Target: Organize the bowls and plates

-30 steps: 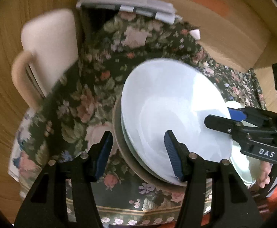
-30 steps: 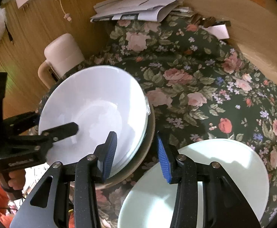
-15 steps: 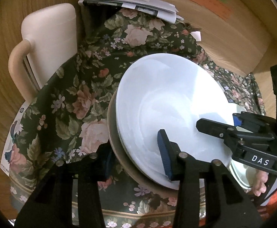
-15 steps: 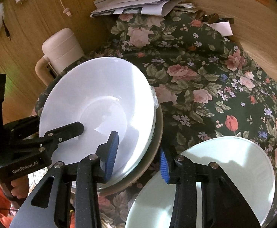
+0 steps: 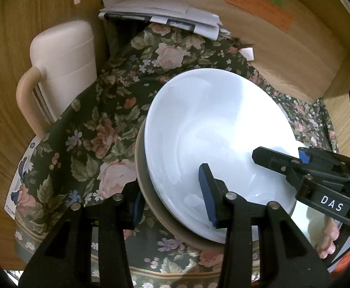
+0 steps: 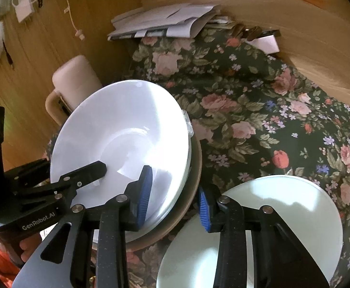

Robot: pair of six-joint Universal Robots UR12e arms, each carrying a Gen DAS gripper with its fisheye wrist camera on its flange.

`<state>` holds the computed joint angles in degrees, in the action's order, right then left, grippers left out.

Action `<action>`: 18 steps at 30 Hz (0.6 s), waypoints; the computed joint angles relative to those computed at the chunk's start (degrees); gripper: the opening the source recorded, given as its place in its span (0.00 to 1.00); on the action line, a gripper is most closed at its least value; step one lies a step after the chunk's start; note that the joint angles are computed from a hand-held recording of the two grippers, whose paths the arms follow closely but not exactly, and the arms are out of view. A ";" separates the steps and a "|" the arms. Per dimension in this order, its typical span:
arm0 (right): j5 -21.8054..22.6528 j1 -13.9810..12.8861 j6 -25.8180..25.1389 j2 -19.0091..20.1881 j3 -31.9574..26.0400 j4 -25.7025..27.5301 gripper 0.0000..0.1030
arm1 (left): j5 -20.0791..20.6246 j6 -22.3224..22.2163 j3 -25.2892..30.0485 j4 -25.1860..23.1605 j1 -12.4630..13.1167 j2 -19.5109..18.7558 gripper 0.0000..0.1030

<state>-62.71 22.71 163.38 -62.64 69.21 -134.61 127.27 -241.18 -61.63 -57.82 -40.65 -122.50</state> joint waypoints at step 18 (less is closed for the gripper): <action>0.27 -2.68 3.97 -3.83 5.15 -8.42 0.31 | 2.47 6.28 7.78 2.17 -1.38 -4.37 0.41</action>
